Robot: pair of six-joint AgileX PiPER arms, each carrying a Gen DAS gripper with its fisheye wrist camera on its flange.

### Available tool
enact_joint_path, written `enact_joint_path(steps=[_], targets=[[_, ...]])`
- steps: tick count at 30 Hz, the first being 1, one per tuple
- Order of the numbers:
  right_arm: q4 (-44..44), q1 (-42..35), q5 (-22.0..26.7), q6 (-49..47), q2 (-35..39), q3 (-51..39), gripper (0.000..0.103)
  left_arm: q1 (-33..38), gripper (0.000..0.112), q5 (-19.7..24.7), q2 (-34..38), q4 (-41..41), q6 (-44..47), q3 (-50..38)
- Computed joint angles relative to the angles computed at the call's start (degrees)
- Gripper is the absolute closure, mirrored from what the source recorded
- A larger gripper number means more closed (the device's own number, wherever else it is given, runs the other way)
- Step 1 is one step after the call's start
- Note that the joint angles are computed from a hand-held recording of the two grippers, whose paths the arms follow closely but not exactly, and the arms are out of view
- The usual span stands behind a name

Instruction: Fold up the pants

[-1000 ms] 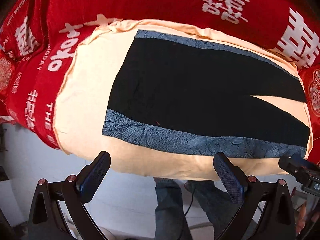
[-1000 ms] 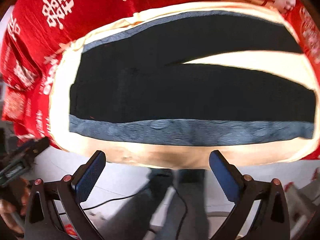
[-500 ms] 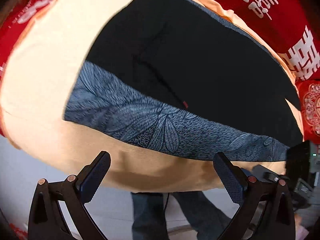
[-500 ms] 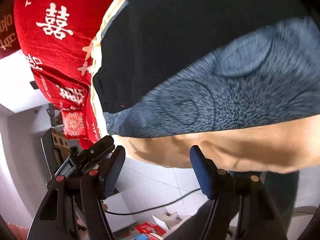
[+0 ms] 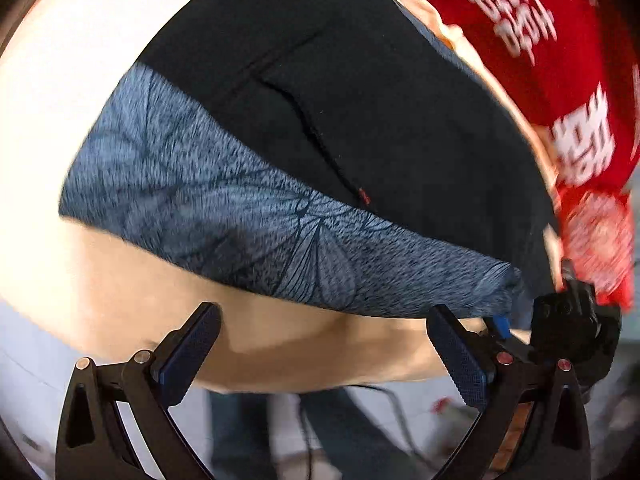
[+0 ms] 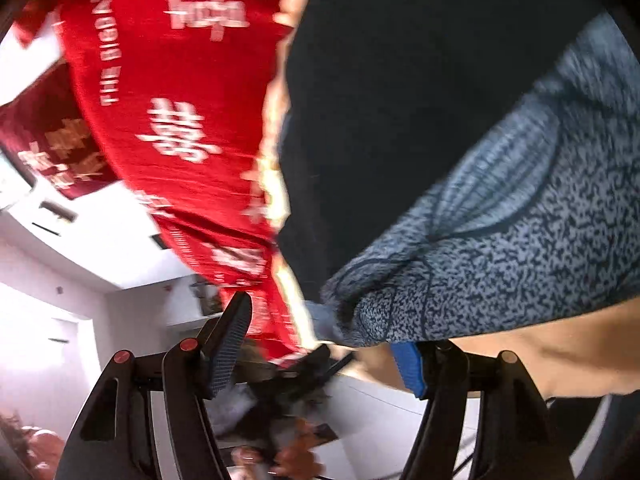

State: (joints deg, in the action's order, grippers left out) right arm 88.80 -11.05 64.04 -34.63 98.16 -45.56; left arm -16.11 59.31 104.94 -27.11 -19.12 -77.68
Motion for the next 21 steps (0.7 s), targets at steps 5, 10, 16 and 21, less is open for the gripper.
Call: enact_joint_path(steps=[5, 10, 16, 21], targets=[[-2.41, -1.07, 2.85, 6.21, -2.14, -6.97, 0.032, 2.99, 0.009, -6.04, -0.55, -11.36, 1.8, 3.39], [-6.21, -0.47, 2.71, 8.36, -1.15, -8.5, 0.032, 4.3, 0.009, -11.03, 1.23, -11.98, -1.7, 1.15], [-5.95, -4.56, -0.37, 1.91, -0.08, 1.78, 0.037, 3.47, 0.046, -2.74, 6.7, 0.22, -5.49, -8.94], [0.53, -13.23, 2.53, -1.16, -0.27, 11.42, 0.09, 5.31, 0.084, 1.62, 6.48, 3.06, -3.25, -9.5]])
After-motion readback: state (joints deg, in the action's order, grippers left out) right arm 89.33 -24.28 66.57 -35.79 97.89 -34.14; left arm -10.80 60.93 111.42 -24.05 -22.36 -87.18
